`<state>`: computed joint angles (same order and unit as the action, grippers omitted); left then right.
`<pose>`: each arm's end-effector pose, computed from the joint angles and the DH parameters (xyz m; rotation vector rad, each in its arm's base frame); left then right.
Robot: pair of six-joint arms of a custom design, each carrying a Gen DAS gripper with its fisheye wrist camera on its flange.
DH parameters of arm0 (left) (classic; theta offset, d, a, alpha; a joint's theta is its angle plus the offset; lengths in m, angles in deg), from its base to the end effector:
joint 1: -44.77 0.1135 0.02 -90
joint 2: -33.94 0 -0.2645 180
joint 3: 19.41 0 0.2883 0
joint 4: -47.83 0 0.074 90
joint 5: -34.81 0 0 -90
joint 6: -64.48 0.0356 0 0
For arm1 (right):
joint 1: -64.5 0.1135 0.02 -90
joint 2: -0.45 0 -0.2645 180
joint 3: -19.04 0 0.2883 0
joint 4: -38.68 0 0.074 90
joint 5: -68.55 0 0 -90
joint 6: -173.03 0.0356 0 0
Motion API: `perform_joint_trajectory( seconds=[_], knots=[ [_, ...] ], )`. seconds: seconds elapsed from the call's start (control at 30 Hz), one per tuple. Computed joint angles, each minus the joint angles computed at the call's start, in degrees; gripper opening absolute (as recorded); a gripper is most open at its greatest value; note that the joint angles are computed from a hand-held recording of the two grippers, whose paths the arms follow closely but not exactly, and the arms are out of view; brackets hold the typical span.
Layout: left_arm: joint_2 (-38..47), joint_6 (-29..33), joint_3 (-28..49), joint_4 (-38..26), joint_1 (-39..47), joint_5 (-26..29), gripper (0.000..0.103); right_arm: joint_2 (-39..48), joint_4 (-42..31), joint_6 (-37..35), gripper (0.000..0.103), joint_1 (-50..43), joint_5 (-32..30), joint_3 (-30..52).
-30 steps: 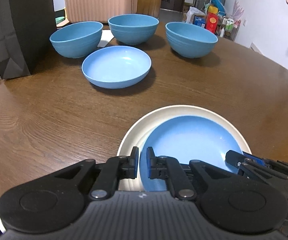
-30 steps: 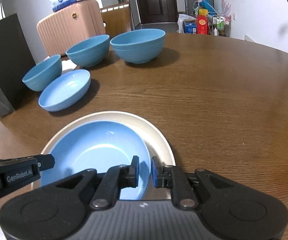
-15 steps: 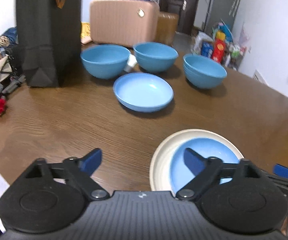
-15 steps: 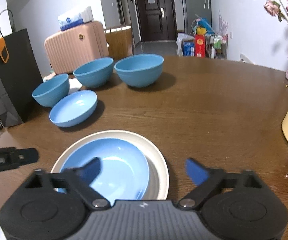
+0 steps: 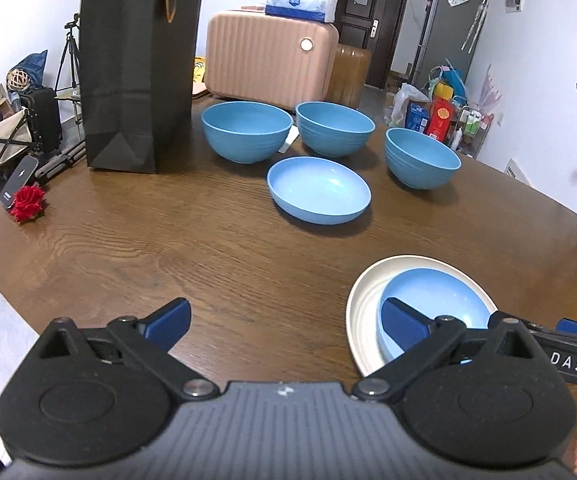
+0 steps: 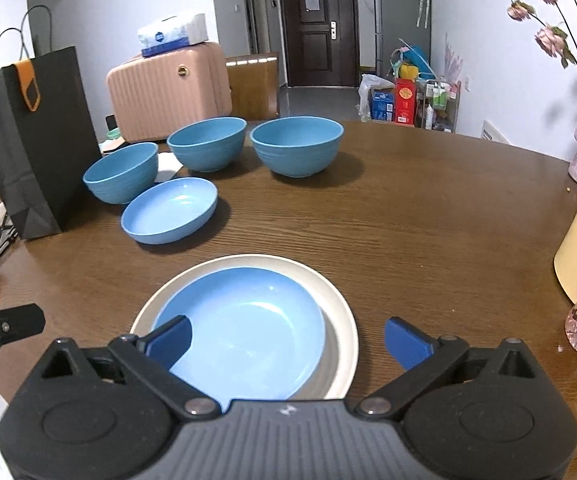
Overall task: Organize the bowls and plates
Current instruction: 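Raise both open grippers and move them to a deeper light-blue dish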
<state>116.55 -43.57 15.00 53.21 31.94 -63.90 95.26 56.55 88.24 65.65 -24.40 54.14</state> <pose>0.2530 -0.0521 0.0867 -0.1818 2.3024 -0.0989 0.2691 0.0072 0.0550 0.0551 2.3020 0.1163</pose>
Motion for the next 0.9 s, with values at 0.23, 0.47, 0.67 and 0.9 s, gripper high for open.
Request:
perform_joint_trajectory(
  seconds=[0.23, 0.47, 0.67, 0.9],
  knots=[
    [-3.9, 3.0, -2.0, 0.1, 4.4, 2.0, 0.103, -3.1, -2.9, 1.4, 0.103, 4.8, 3.2, 0.0],
    [-2.4, 6.4, 0.0, -0.8, 9.1, 5.5, 0.103, -3.9, -8.7, 5.1, 0.103, 8.1, 6.1, 3.6],
    [-0.2, 9.1, 3.5, -3.2, 12.5, 9.1, 0.103, -6.1, -16.8, 6.0, 0.103, 8.4, 5.5, 8.0],
    [4.3, 12.0, 10.5, -8.7, 13.9, 10.4, 0.103, -5.4, -24.7, 5.5, 0.103, 8.3, 4.1, 15.0]
  ],
)
